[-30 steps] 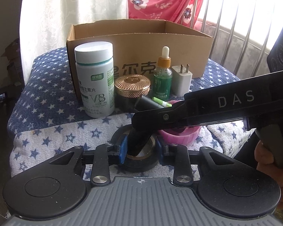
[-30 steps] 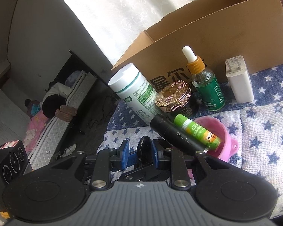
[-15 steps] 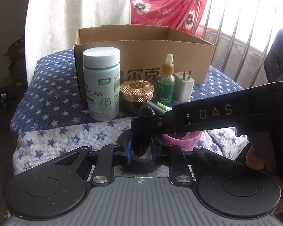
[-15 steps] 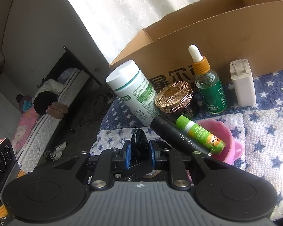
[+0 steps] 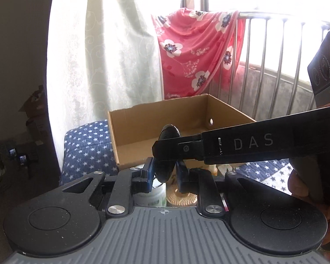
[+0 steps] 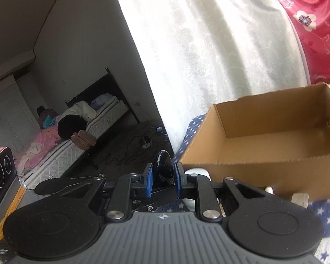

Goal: Organize rigid objects
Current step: 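Carry the key fob into the cardboard box and open the right gripper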

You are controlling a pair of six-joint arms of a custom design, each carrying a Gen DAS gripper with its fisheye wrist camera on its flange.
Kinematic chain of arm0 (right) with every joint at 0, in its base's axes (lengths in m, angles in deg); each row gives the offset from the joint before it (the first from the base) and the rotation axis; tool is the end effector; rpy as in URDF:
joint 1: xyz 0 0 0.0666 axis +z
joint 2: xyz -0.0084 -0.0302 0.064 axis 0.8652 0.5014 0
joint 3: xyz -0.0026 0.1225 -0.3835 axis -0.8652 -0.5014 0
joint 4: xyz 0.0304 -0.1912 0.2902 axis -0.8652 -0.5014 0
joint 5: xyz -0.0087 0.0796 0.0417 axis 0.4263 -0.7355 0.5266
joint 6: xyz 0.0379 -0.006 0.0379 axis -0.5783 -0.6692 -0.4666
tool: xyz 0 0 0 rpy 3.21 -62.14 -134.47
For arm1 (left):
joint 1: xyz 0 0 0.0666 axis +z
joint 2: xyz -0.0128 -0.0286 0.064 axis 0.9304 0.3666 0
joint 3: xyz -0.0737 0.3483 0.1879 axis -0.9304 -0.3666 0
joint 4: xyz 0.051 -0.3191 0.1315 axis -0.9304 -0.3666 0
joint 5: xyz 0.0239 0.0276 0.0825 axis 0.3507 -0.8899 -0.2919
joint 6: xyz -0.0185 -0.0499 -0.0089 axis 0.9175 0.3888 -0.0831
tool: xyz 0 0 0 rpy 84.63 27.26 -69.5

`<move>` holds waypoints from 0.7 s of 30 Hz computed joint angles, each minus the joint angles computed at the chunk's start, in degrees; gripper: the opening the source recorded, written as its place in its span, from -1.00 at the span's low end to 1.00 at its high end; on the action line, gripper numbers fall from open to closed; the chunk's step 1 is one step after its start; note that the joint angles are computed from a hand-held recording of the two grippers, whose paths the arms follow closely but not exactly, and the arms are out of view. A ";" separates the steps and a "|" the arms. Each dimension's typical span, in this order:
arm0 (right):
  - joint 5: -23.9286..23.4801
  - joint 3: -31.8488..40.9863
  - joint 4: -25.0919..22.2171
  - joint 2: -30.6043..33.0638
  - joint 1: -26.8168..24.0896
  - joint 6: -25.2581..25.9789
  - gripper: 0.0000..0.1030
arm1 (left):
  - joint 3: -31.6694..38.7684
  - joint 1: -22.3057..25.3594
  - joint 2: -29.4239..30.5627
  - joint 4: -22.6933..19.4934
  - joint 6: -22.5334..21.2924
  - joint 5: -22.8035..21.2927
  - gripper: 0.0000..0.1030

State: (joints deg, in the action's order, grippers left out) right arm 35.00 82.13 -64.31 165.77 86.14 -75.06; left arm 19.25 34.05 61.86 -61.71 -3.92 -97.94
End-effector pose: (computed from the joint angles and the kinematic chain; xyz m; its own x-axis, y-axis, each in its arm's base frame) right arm 0.3855 0.2042 0.3339 -0.6132 0.0504 -0.7883 -0.5315 0.7119 0.4590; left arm 0.3639 -0.2405 0.3552 -0.4695 0.1901 -0.8622 0.3433 0.9390 0.0201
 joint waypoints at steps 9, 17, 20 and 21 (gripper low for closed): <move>-7.99 34.86 -32.32 21.58 -6.18 4.83 -0.59 | 29.45 7.50 19.63 -24.60 3.18 9.09 -0.61; -10.41 58.47 -50.23 39.18 -7.51 4.28 -0.63 | 44.26 8.97 31.60 -35.58 2.24 3.21 -0.49; -8.80 65.48 -54.80 43.79 -7.07 4.67 -0.63 | 45.31 8.77 32.45 -35.51 1.71 2.59 -0.45; -8.54 67.66 -56.21 45.23 -6.95 4.84 -0.64 | 45.38 8.70 32.55 -35.45 1.66 2.53 -0.41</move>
State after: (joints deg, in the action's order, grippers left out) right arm 26.46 149.79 -120.52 211.00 79.20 -70.22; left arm 64.64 42.75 94.41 -97.16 -2.26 -95.42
